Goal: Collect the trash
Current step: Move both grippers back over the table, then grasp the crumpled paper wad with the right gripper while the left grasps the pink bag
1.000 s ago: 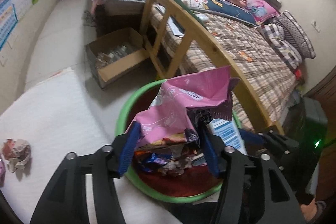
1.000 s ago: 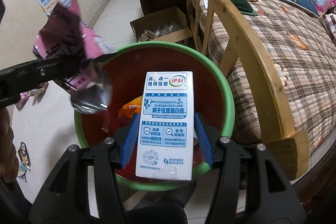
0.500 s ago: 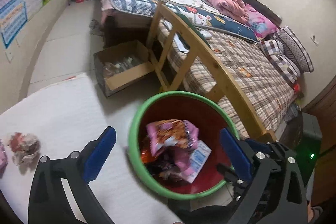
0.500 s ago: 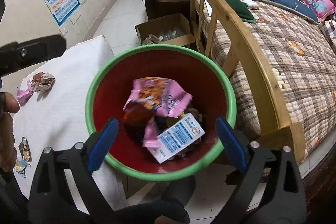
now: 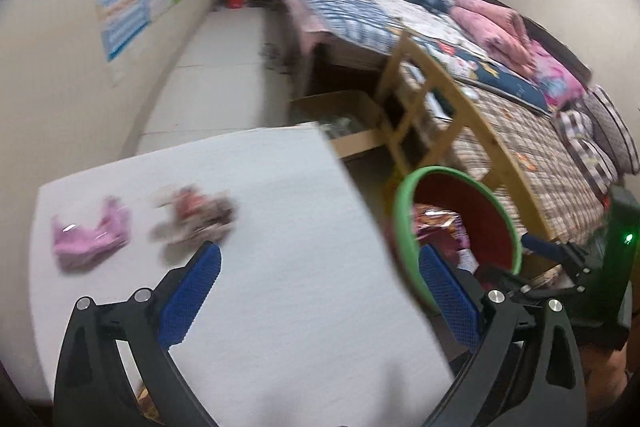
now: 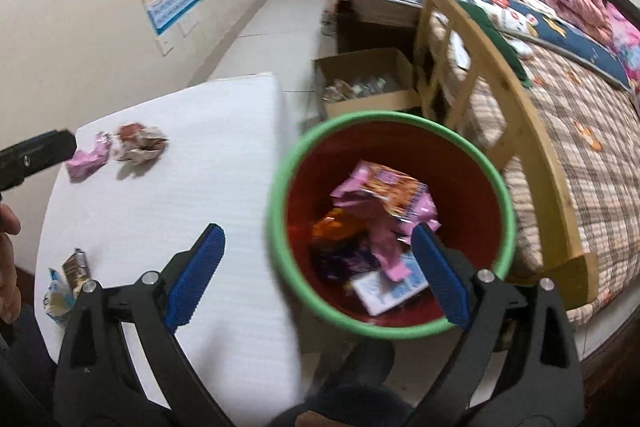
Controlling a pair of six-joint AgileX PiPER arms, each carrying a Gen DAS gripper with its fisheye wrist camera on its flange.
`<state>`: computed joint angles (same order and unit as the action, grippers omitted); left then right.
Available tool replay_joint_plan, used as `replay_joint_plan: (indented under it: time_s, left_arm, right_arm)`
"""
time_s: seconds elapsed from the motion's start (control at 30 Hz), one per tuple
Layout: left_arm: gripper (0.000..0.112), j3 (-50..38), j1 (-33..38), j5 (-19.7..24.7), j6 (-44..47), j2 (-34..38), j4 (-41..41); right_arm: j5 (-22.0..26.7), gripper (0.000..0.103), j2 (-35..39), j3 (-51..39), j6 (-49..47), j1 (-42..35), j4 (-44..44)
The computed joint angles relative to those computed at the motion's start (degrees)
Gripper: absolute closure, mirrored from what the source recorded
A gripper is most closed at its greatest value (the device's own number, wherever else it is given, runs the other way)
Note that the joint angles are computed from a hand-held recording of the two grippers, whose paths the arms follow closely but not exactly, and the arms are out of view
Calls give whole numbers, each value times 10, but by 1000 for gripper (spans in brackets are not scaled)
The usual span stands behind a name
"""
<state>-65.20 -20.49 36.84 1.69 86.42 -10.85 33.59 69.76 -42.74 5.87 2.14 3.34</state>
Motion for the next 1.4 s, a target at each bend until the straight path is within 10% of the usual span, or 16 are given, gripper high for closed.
replay_joint_plan:
  time_s: [0.57, 1.4]
  left_arm:
    - [17, 49, 387, 47, 289, 1, -154]
    - [18, -259, 408, 112, 431, 350, -186]
  right_arm:
    - [4, 10, 209, -191, 269, 292, -165]
    - [82, 11, 545, -552, 210, 298, -122]
